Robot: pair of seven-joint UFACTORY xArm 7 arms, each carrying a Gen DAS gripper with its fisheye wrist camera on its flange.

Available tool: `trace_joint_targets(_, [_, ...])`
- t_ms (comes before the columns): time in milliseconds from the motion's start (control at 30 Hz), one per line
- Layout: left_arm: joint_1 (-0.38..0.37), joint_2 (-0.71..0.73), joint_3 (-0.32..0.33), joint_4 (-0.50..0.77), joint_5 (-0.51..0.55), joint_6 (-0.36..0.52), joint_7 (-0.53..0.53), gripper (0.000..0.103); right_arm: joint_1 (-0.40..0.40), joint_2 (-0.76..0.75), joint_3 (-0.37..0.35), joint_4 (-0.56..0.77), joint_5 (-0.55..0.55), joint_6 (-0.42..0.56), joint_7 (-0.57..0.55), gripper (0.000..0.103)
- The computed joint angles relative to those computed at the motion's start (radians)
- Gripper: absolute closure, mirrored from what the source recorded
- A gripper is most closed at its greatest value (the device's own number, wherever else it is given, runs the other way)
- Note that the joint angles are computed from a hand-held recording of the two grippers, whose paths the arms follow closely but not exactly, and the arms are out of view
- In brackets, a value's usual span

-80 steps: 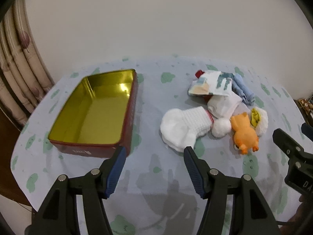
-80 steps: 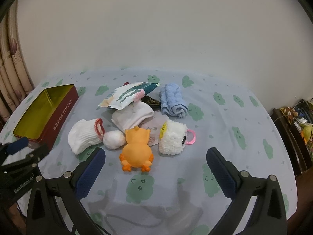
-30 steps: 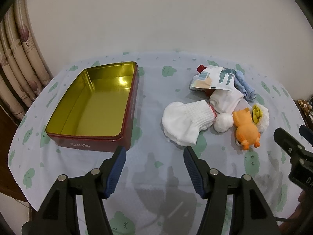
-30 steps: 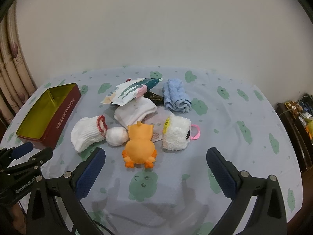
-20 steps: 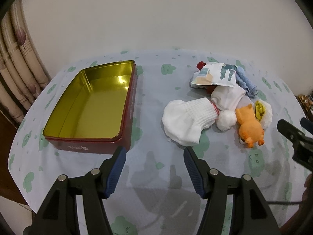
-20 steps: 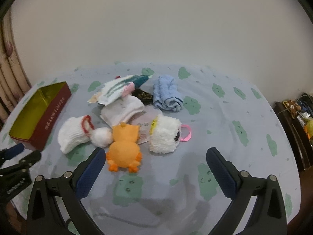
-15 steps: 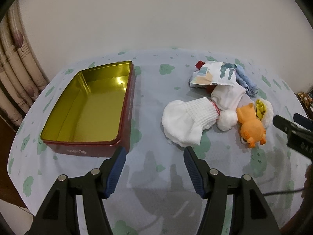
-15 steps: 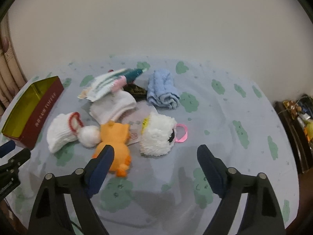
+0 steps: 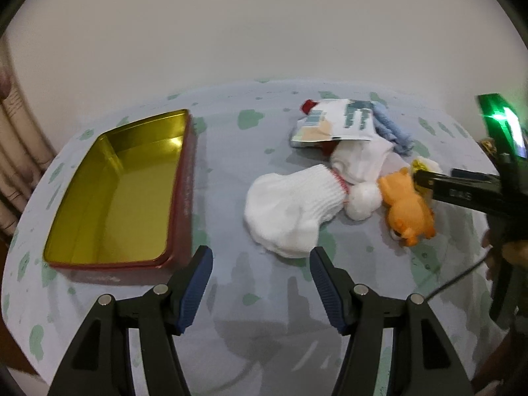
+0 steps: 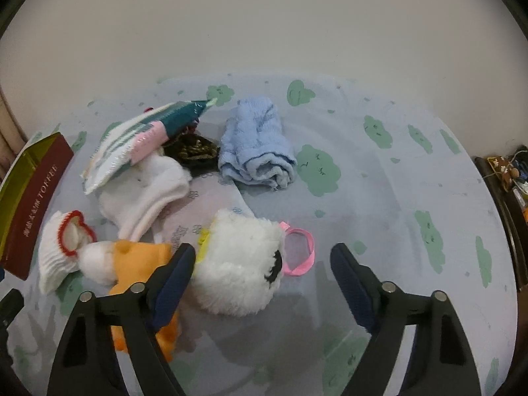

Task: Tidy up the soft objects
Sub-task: 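Move the right tool to the white fluffy toy and close on it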

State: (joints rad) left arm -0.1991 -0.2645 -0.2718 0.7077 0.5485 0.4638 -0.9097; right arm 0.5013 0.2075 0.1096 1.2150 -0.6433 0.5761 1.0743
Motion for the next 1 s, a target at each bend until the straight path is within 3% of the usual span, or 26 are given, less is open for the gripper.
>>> trace_joint_targets(167, [-0.025,0.025,0.025,0.01,-0.043,-0.046,0.092,0.04,-0.015,0.005,-0.01,-0.029,0.018,-0.075,-0.003,0.032])
trace_joint_targets(233, [-0.047,0.049,0.04,0.027,-0.097,-0.049,0.164,0.04,-0.018,0.002,-0.01,-0.039,0.024,-0.099,-0.016,0.046])
trace_joint_targets(300, [-0.044,0.063,0.036,0.037,-0.094,-0.058,0.173,0.04,-0.022,0.003,-0.006,-0.043,0.045,-0.122,-0.032,0.054])
trace_joint_targets(400, [-0.045,0.09,0.035,0.063,-0.089,-0.047,0.201,0.04,-0.009,0.0,-0.021,-0.043,0.017,-0.12,-0.003,0.058])
trace_joint_targets(433, [-0.043,0.1,0.032,0.075,-0.075,-0.033,0.198,0.04,-0.004,-0.005,-0.027,-0.045,-0.004,-0.114,0.016,0.066])
trace_joint_targets(600, [-0.058,0.155,0.039,0.135,-0.005,0.02,0.212,0.04,-0.005,-0.036,-0.031,-0.052,-0.096,-0.043,0.07,0.068])
trace_joint_targets(1000, [-0.114,0.302,0.105,0.258,0.164,0.067,0.174,0.04,-0.071,-0.044,-0.014,-0.1,-0.075,-0.12,0.057,0.065])
